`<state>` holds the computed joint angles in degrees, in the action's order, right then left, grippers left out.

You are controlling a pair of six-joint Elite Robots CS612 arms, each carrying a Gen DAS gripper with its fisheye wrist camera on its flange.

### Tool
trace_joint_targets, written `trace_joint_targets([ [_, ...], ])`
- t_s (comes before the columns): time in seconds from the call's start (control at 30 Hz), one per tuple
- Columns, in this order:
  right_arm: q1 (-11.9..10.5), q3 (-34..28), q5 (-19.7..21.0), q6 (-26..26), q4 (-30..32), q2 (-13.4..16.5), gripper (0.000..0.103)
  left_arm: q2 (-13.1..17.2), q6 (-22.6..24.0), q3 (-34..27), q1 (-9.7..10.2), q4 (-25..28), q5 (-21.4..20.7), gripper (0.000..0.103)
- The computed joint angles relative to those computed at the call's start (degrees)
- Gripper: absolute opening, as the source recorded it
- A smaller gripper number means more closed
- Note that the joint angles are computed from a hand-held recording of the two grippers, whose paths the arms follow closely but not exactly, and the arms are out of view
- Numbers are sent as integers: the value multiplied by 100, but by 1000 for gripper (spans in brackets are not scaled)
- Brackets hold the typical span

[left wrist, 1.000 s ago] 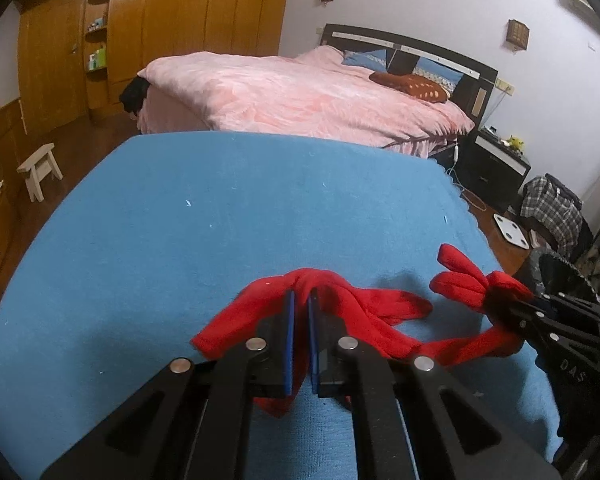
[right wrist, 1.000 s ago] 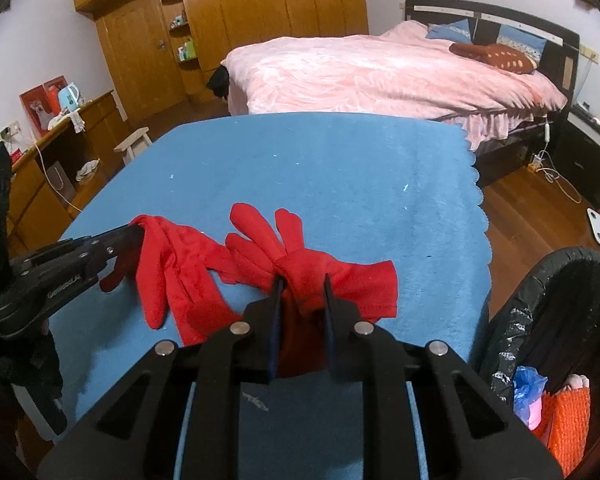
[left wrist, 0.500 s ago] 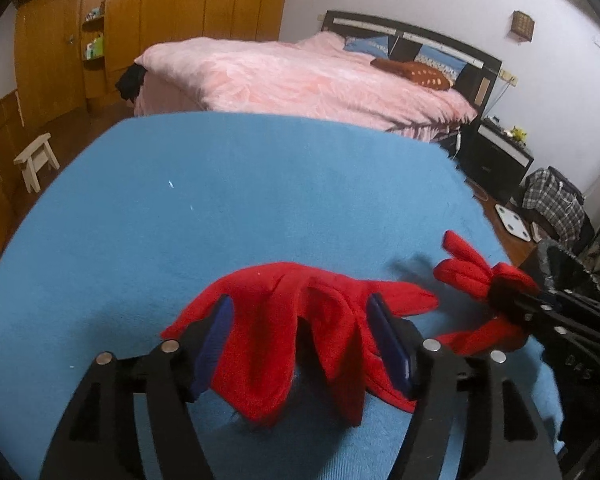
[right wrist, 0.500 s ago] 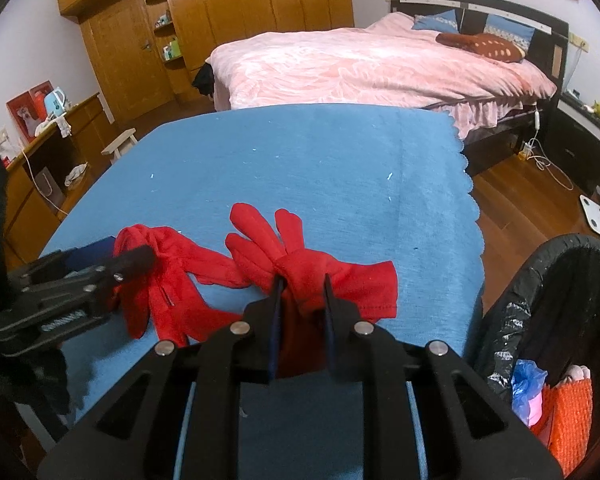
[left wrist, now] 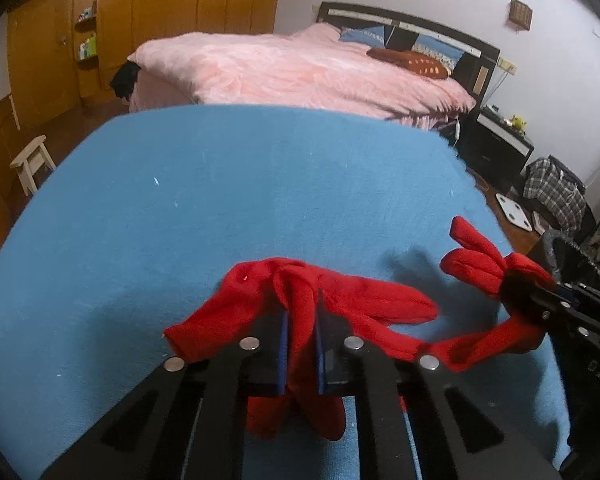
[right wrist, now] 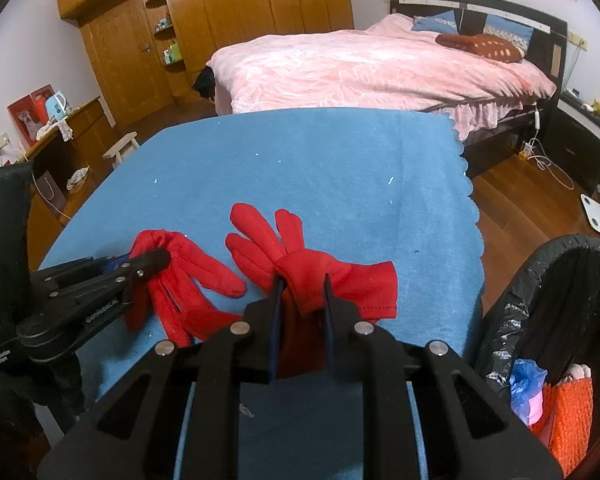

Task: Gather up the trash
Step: 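Grasp one red glove with the right gripper while the left grasps the other glove, then carry both red gloves over the bin and open both grippers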

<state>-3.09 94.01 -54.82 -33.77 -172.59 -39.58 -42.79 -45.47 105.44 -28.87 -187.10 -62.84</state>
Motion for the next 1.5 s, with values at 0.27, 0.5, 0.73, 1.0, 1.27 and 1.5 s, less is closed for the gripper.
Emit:
trace_joint_targets([
  [0.27,-47,69,194,51,-130,-114,17,-236,216,176,-140,-226,456,10],
  [0.5,-129,179,365,76,-241,-255,17,-418,279,274,-258,-356,727,10],
  [0.73,-245,307,586,113,-397,-419,17,-528,392,285,-366,-463,827,10],
  [1.0,-443,448,779,145,-568,-598,17,-612,515,219,-522,-557,909,10],
  [1.27,-695,627,899,201,-764,-762,17,-626,724,90,-675,-625,905,10],
  [1.5,-954,777,906,298,-1008,-863,17,-619,917,-35,-793,-738,813,10],
])
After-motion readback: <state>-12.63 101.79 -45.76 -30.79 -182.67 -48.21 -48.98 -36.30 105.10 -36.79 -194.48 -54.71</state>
